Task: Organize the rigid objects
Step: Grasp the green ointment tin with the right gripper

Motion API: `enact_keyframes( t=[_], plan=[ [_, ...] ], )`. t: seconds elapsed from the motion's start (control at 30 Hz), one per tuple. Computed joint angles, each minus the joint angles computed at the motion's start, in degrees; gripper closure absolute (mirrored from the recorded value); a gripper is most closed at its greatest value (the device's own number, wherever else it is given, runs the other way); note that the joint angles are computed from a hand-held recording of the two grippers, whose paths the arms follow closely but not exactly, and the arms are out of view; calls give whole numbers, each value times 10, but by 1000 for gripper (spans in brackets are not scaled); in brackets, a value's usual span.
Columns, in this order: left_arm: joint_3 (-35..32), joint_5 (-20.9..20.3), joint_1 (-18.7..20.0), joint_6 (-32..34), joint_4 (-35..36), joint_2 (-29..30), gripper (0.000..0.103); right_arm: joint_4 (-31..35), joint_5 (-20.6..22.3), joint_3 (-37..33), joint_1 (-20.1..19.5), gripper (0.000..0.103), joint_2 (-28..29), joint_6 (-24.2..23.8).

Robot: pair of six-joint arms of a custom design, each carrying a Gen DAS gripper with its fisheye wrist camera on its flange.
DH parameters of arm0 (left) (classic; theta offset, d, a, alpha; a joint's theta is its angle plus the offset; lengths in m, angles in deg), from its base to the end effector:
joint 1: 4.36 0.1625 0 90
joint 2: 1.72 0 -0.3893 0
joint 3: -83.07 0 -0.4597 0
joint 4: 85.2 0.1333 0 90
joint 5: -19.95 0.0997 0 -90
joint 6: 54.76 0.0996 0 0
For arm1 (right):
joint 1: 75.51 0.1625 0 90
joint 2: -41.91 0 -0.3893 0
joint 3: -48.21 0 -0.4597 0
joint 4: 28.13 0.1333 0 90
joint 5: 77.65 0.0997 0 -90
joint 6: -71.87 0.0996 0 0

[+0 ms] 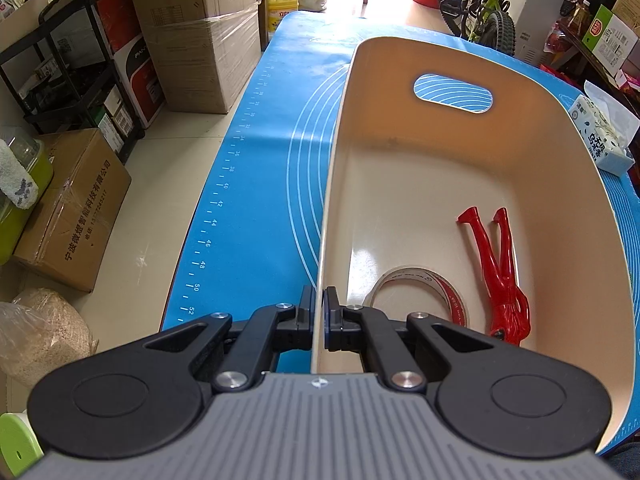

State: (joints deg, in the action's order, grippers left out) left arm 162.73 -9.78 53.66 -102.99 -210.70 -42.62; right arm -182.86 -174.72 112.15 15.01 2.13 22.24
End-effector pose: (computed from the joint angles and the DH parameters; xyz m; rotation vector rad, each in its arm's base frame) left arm -0.2105 -0.7521 0.0746 -0.2734 2.1704 -0.7703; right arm 0.1288 -0.8575 0.2132 1.0570 -2.4003 0.8142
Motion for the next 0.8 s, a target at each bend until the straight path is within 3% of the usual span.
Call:
enact_keyframes(
  t=[0.2,0.57,0.8],
  plan=[
    [-1,0,0,0,1,0,97,-16,-56,-64,-24,23,37,-4],
    [3,0,0,-1,2,-3,97,53,-150,-164,-52,22,109,24],
    [0,0,0,-2,4,-1,97,31,-179,-159,-61,23,124,16]
  ],
)
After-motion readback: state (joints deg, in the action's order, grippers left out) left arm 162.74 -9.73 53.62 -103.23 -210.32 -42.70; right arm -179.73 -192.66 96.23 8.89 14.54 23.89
